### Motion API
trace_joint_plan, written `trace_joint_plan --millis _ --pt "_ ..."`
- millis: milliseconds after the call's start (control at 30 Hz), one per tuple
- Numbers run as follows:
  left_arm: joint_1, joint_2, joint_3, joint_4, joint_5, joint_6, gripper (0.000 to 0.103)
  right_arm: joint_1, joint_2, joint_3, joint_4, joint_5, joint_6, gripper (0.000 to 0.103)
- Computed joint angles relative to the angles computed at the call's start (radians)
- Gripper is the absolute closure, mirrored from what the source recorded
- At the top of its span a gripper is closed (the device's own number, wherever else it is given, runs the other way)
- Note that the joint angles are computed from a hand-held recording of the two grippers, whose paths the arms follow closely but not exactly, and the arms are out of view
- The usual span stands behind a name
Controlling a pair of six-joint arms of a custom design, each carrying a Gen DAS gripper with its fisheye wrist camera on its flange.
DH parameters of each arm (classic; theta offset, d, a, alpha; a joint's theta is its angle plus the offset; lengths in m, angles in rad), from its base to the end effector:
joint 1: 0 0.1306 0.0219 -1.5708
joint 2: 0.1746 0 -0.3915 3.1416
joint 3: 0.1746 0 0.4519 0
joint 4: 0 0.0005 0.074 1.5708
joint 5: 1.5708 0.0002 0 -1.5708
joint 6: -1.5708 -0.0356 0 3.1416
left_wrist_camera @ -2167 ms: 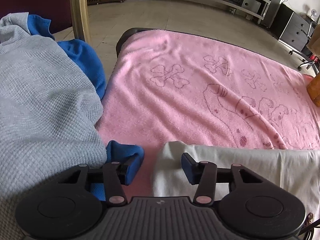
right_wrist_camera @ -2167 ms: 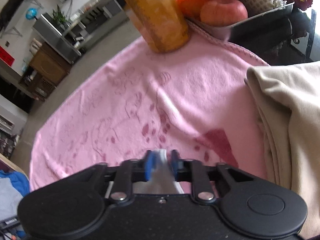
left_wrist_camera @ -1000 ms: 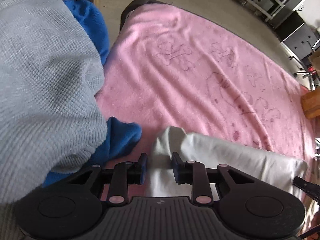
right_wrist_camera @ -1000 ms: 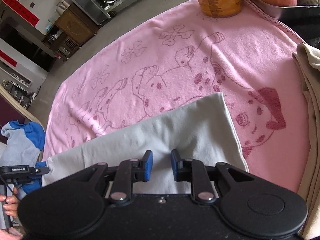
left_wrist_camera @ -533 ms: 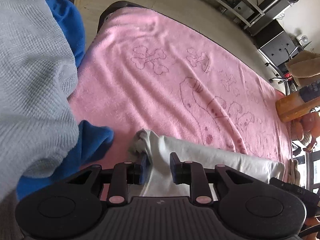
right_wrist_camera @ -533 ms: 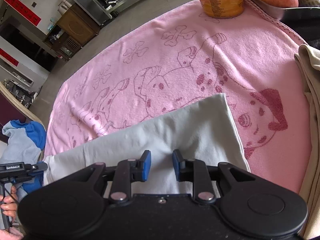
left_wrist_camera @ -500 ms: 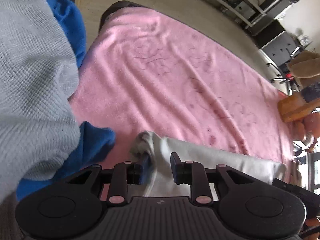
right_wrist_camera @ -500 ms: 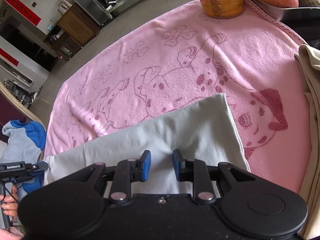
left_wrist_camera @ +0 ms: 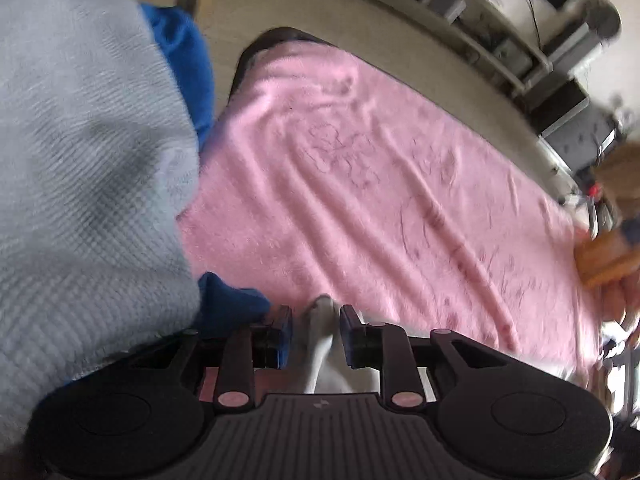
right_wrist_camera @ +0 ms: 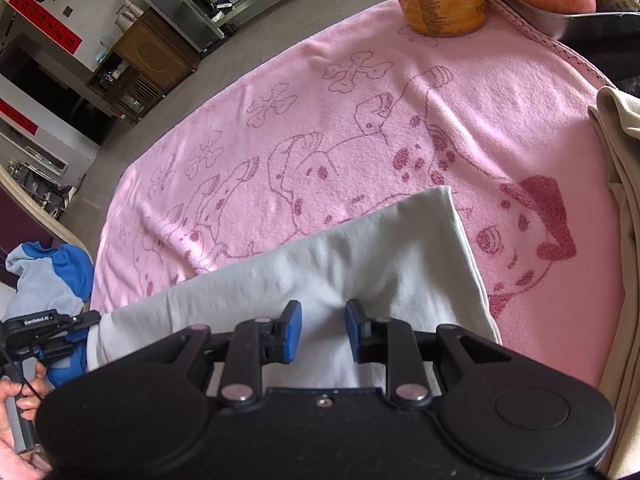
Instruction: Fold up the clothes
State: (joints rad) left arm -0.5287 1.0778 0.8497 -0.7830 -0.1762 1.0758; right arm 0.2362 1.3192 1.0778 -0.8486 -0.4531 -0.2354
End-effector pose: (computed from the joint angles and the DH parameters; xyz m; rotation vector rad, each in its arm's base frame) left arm 0.3459 -0.1954 0.3077 -0.7671 2.4892 -0.3781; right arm 0.4626 0.1269 0.3188 -0.1526 2.6822 0.7548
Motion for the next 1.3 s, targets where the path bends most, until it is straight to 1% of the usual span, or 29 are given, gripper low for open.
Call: trace_joint_plan --millis 67,133,233,267,333,433,533,733,833,933,1067,1100,1200,1233,1300 --pt "0.013 -0.014 -0.035 0.076 0.050 0.016 0.082 0.000 0.000 0.000 0.000 0.003 0.005 0.079" --pt "0.021 -0.025 -0.063 0.128 0.067 0.050 0.082 0.001 -0.002 -0.002 0.001 0.005 0.009 0.079" --pt "0.034 -0.044 -0.093 0.163 0.074 0.102 0.088 0.000 -0.002 -0.002 0.001 0.002 0.005 0.079" --pt "0.032 -0.041 -0.086 0.148 0.066 0.110 0.088 0.000 -0.001 -0.002 0.001 0.000 0.001 0.079" --pt "0.022 -0.026 -0.058 0.096 0.037 0.115 0.089 -0.001 -0.001 -0.002 0.001 -0.002 0.000 0.079" --pt "0.002 -0.007 -0.015 0.024 -0.016 0.112 0.087 0.000 0.000 0.000 -0.001 -0.001 0.004 0.079" --pt "-0.002 -0.009 -0.011 -0.001 -0.038 0.127 0.087 0.000 0.000 0.000 -0.001 -0.001 0.007 0.078" --pt "0.005 -0.048 -0.035 0.014 -0.028 0.163 0.089 0.001 0.000 0.000 -0.001 -0.001 0.007 0.077" --pt "0.005 -0.042 -0.034 0.020 -0.019 0.169 0.093 0.002 -0.001 -0.001 0.001 -0.001 0.006 0.077" --pt "0.007 -0.028 -0.030 0.027 -0.011 0.171 0.093 0.003 -0.001 -0.001 0.001 0.001 0.006 0.076" --pt "0.012 -0.030 -0.041 0.048 -0.021 0.172 0.094 0.003 -0.002 -0.002 0.001 0.001 0.006 0.076" --pt "0.013 -0.032 -0.047 0.058 -0.024 0.172 0.098 0.003 -0.003 -0.002 0.001 0.001 0.006 0.076" --pt "0.009 -0.034 -0.057 0.078 -0.054 0.161 0.101 0.003 -0.004 -0.003 0.001 0.002 0.007 0.076" --pt "0.002 -0.032 -0.052 0.066 -0.077 0.159 0.101 0.004 -0.004 -0.003 0.000 0.004 0.007 0.076" --pt "-0.017 -0.014 -0.026 0.014 -0.131 0.146 0.101 0.005 -0.004 -0.002 -0.001 0.006 0.009 0.076"
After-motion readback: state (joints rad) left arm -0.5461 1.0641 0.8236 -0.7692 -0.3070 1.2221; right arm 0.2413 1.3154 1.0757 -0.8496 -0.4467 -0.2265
